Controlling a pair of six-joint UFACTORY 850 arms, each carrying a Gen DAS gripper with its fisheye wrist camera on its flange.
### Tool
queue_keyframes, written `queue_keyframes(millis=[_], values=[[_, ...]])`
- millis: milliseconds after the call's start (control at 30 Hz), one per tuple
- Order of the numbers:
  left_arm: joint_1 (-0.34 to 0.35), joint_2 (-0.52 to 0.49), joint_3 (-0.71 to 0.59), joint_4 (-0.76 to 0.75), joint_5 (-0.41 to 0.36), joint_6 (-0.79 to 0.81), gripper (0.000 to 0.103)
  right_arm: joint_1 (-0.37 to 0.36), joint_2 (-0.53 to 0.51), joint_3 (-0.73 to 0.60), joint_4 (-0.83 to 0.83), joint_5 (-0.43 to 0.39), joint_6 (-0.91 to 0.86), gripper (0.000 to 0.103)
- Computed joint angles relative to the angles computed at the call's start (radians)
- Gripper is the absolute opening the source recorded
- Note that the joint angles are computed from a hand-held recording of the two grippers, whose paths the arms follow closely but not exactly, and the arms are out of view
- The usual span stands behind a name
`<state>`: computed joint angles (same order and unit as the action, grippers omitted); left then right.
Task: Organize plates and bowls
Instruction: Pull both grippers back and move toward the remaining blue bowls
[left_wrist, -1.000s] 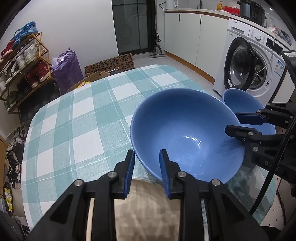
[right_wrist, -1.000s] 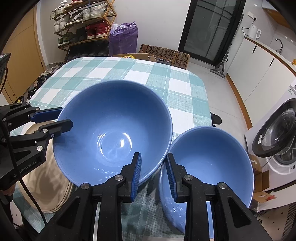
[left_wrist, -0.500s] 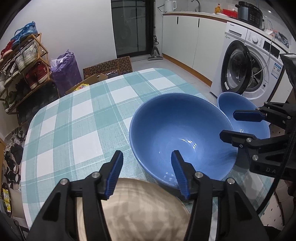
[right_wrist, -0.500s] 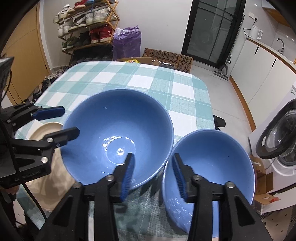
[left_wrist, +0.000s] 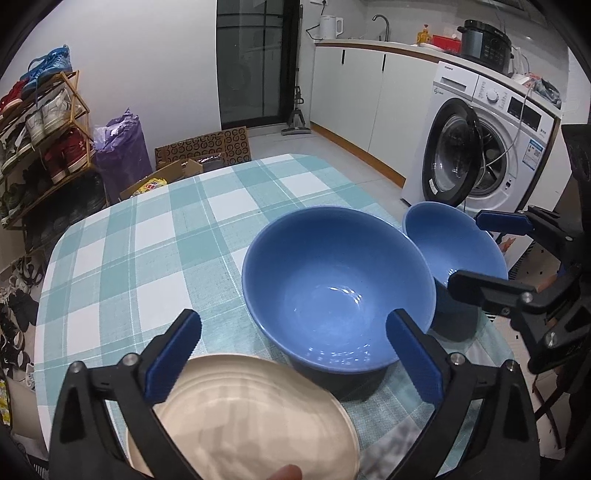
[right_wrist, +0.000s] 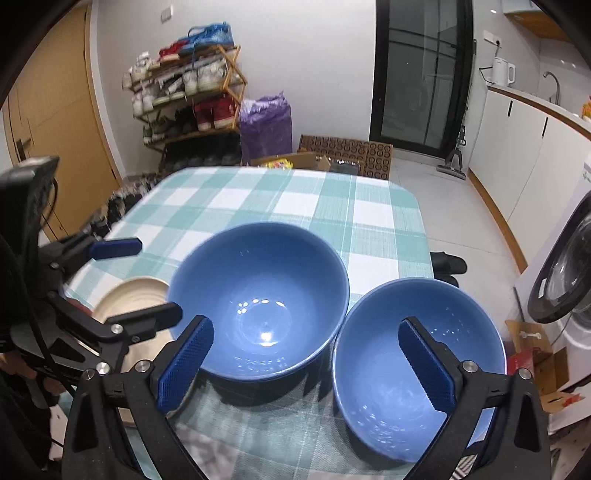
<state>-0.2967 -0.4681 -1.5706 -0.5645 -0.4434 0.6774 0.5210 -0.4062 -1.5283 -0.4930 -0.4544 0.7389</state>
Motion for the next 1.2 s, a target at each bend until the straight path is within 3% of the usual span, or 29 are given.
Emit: queue_keyframes(millis=[267,667,1200], values=[[-0.009,0.020,0.017,0.002,0.019,-0.008,0.101,-0.002,0.086,0.097,-0.143,0.043,0.184,0.102],[-0.032,0.038,0.031,0.017,0.027,-0.075,0.101,-0.018,0.200,0.219,-0.295,-0.019,0.390,0.102],[-0.091,0.058,0.063,0.055,0.064,-0.151,0.101,-0.051,0.319,0.369,-0.408,-0.021,0.596,0.102]])
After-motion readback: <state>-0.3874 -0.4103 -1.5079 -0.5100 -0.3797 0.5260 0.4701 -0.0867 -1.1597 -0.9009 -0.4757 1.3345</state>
